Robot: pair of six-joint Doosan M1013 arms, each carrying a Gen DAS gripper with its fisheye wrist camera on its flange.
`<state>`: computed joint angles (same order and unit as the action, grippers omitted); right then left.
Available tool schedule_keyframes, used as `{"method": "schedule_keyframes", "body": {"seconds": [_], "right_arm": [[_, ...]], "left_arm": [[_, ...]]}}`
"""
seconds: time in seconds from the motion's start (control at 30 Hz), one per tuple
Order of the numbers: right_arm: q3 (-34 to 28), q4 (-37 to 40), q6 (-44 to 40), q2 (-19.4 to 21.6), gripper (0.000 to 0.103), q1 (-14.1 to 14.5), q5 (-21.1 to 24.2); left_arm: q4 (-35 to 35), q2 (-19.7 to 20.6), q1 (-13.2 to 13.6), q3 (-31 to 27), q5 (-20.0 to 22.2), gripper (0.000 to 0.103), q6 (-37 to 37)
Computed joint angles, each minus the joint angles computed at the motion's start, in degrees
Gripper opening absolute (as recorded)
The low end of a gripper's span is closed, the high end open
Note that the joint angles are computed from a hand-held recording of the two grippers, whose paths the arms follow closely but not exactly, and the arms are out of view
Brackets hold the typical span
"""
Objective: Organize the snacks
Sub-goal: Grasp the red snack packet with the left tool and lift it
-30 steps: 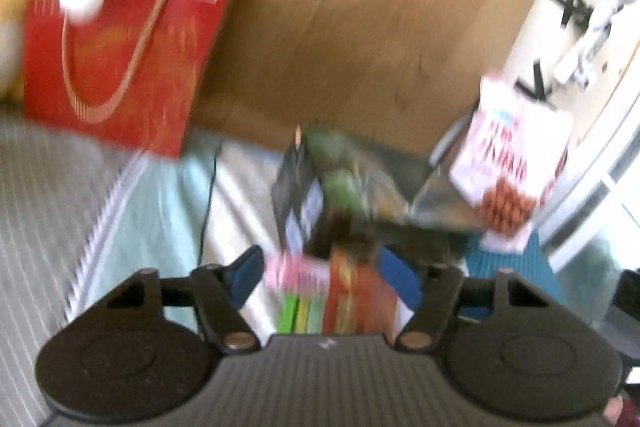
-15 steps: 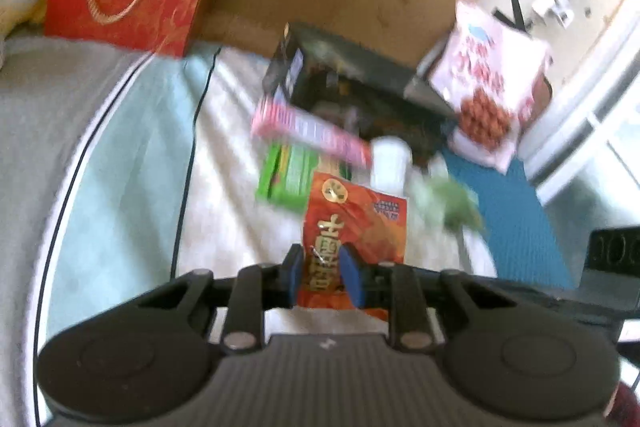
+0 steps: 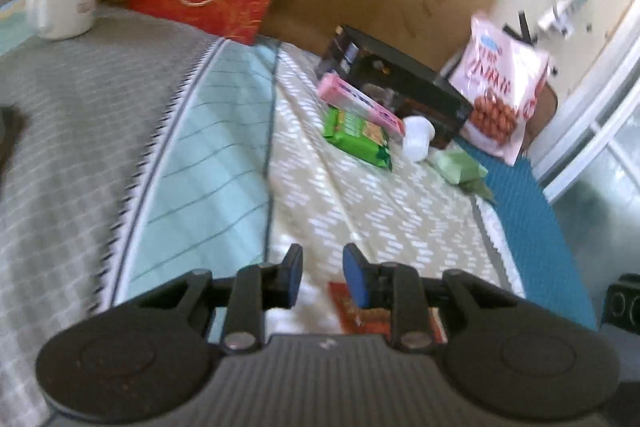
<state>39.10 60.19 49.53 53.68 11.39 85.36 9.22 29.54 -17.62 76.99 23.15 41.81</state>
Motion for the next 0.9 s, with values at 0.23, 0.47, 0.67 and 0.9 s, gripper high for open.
{"method": "schedule_keyframes", "body": {"seconds": [0.23, 0.47, 0.67, 0.9], "right_arm": [[1.7, 1.0, 7.5, -1.0, 0.034, -2.3, -12.1], [2.1, 0.5, 10.7, -0.3, 0.033, -2.7, -10.2], [3.0, 2.7, 9.3, -0.6, 0.026, -2.1, -8.1], [4.0, 2.6, 5.9, -0.8, 0.008, -1.8, -5.7]], "left_arm": [[-22.8, -1.7, 1.1, 3.8, -4.6, 0.044, 18.0], [-44.2, 0.4, 1.6, 2.2, -0.8, 0.044, 37.7], [-32.8, 0.5, 0.1, 2.0, -1.7, 0.025, 27.9], [-40.9, -1.4, 0.6, 6.1, -4.1, 0.019, 35.1]]}}
